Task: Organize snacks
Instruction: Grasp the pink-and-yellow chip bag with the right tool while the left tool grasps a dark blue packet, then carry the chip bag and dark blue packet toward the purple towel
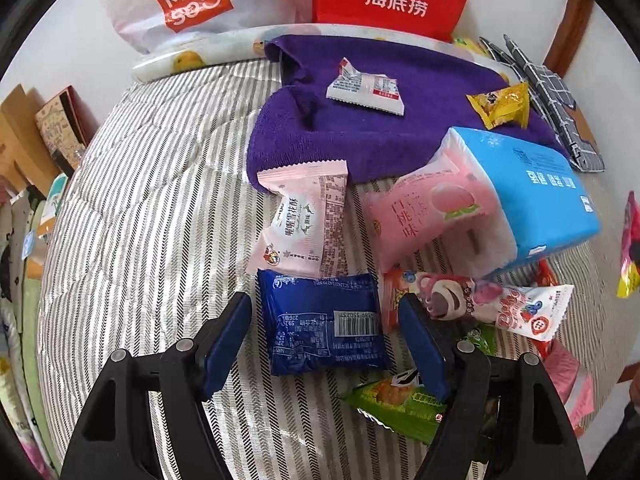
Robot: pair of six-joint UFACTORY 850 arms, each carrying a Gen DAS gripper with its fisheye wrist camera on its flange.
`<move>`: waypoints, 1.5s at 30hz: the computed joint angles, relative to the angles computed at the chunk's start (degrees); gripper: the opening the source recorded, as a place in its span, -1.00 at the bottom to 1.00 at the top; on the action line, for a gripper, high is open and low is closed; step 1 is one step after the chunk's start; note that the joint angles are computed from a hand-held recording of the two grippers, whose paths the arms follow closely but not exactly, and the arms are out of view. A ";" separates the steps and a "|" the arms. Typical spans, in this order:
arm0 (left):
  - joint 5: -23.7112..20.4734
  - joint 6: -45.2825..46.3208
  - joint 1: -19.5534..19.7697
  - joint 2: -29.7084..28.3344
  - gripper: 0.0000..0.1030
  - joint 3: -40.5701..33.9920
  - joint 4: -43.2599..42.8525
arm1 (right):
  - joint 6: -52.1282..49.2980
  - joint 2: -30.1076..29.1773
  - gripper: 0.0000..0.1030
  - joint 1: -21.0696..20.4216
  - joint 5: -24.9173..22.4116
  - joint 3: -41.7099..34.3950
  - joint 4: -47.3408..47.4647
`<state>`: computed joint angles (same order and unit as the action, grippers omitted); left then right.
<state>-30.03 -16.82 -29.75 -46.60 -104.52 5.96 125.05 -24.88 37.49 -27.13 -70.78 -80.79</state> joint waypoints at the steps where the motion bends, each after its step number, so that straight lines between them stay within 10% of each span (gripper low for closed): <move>1: 0.30 -0.17 -0.01 0.16 0.47 0.30 0.31 | -0.12 0.05 0.03 0.13 0.02 0.08 0.23; 4: 1.42 1.27 0.27 0.87 0.43 1.63 -0.90 | 0.02 0.14 0.03 0.60 -0.32 0.23 0.45; 13: 5.90 13.93 1.80 4.61 -0.67 7.36 -13.08 | -0.30 -0.40 0.03 1.18 -0.59 -0.98 1.45; 45: 8.40 39.05 0.19 7.54 -0.67 8.20 -40.90 | -2.40 -2.82 0.03 3.83 -1.93 -6.87 -1.40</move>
<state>-21.63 22.22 -29.56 -39.06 -96.32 -34.94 122.65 -27.70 41.32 -29.06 -77.65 -82.19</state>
